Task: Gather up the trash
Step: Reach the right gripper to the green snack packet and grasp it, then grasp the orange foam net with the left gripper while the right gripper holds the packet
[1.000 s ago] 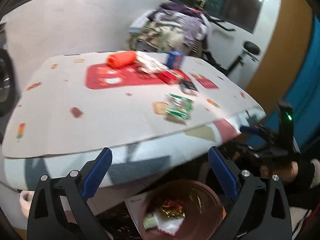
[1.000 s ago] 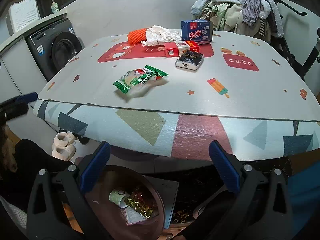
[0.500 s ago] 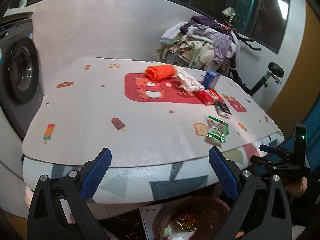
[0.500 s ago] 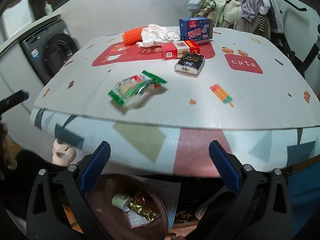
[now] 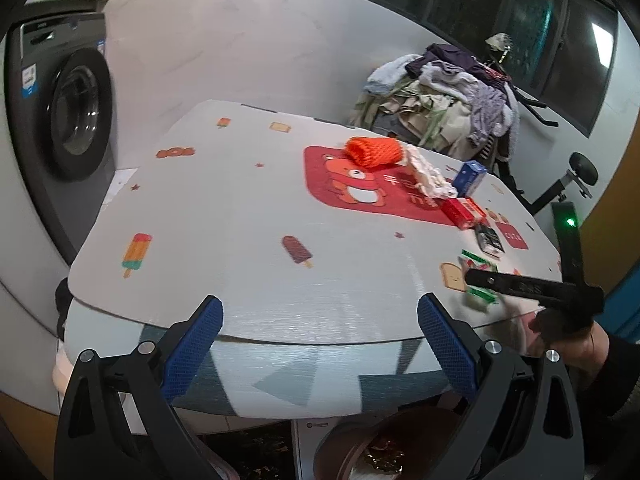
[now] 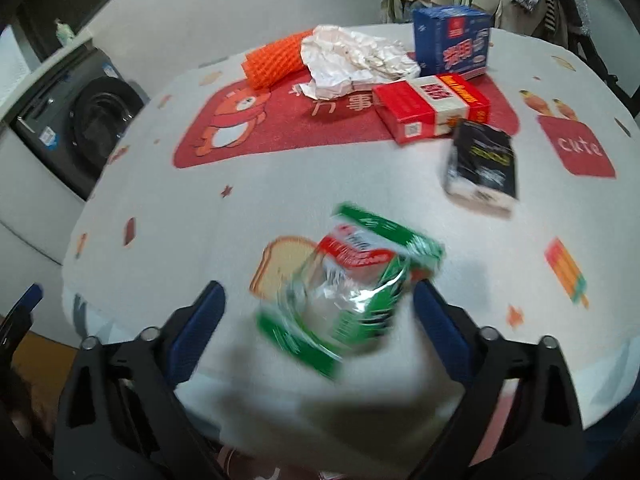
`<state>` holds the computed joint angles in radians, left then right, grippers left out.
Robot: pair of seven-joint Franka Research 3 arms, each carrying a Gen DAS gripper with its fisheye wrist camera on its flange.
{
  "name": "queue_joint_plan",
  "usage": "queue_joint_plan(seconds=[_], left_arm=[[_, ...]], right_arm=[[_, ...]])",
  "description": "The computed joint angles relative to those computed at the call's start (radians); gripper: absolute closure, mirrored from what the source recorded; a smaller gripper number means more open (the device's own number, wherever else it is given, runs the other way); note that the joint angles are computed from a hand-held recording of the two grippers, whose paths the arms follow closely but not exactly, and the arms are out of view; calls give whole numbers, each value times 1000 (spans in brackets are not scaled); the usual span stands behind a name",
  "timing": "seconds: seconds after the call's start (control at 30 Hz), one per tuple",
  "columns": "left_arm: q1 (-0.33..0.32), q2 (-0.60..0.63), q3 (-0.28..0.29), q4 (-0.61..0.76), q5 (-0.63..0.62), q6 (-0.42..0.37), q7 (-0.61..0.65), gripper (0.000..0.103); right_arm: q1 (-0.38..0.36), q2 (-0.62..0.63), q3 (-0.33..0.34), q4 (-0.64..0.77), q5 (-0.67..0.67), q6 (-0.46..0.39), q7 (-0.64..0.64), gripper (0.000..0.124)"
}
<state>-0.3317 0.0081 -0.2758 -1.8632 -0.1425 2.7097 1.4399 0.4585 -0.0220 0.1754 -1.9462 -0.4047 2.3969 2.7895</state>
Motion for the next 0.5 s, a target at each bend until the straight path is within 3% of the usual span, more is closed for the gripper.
queue_joint_plan(seconds=[0.07,0.13,0.3,0.5], left_arm=[[4,5,4,3,7,-5,-10,8],[8,13,5,10,7,-8,-13,8],[19,71,-3,73,-11,-43,7,8],[29,246,-49,300,-74,-128,75,8]], right_arm=[[4,40,-1,56,-26,-54,-31,57],[12,60,-8,90,-29,-86,-81,78],[-3,9,-28,17,-33,41,-82,81],[-58,-69,-14,-63,-135,160,-2,81]])
